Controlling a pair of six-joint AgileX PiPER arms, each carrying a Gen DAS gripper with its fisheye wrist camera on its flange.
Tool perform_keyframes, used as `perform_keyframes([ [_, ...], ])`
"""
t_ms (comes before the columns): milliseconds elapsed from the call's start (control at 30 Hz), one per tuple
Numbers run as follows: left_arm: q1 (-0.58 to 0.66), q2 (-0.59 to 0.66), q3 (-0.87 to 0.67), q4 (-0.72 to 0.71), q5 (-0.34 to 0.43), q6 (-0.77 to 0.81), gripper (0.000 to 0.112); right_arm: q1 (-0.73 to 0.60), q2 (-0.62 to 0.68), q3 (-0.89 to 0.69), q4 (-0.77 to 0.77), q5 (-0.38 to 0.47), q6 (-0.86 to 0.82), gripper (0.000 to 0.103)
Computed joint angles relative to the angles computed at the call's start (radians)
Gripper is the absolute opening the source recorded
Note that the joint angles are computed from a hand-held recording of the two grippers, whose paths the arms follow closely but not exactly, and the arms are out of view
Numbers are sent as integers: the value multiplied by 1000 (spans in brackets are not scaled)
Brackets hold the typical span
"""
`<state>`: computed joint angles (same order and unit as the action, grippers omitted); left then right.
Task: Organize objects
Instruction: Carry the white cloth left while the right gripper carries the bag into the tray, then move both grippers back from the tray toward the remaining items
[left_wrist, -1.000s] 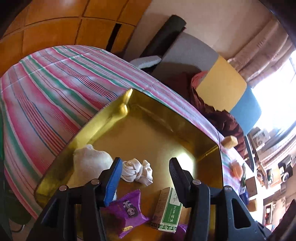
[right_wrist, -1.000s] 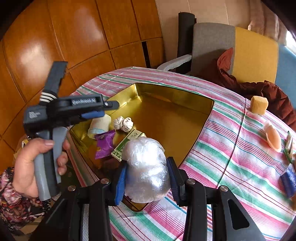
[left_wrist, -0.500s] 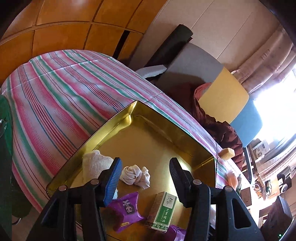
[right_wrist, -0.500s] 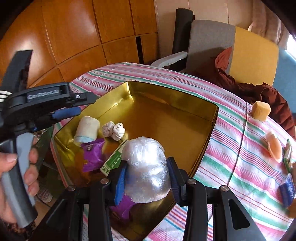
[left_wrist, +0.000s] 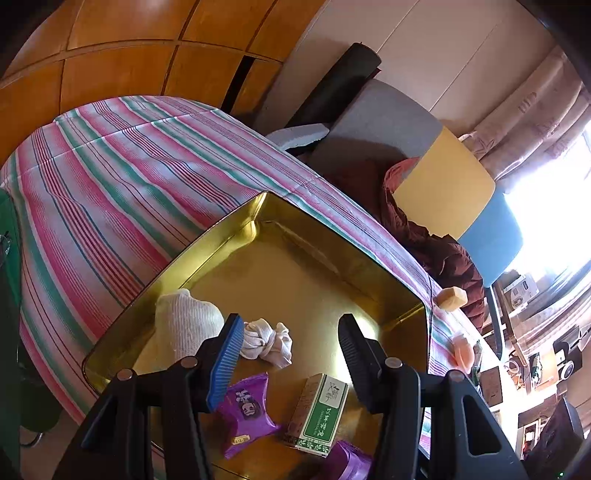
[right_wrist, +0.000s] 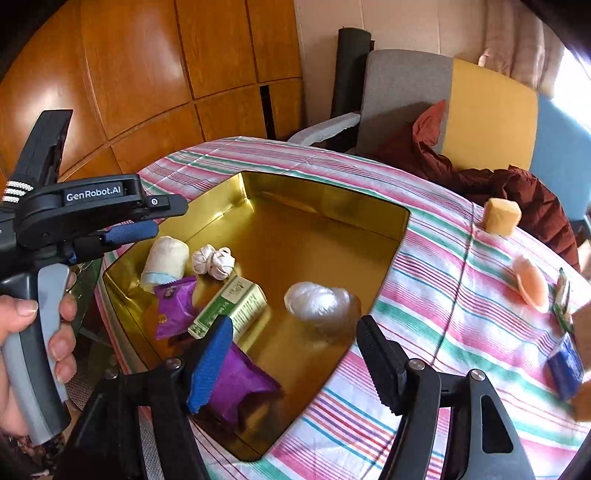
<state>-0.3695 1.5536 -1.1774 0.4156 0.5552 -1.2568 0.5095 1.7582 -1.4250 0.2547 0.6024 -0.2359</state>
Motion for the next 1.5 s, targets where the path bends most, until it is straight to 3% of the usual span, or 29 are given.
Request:
perform_keyframes([
  [333,-69,65,-83,-67,35,136,54,-69,-108,133,-32,-61,38,70],
  [767,-280,192,-248,-135,64,409,54,-317,-66,145,-35,101,-42,70],
  [967,-362,231,-270,-262,-8,590,54,-440,-27,96,-101,128,-122,71],
  [1200,-415,280,-304,-295,8,580,54,-562,165,-195,-100,166,-157,75],
  [1400,-442,273,-299,-238,29,530,54,-600,377,-522,-120,335,-109,77],
  [1500,-441,268,-298,-220,34,504,54,-636,480,-674,-73,473,-75,79],
])
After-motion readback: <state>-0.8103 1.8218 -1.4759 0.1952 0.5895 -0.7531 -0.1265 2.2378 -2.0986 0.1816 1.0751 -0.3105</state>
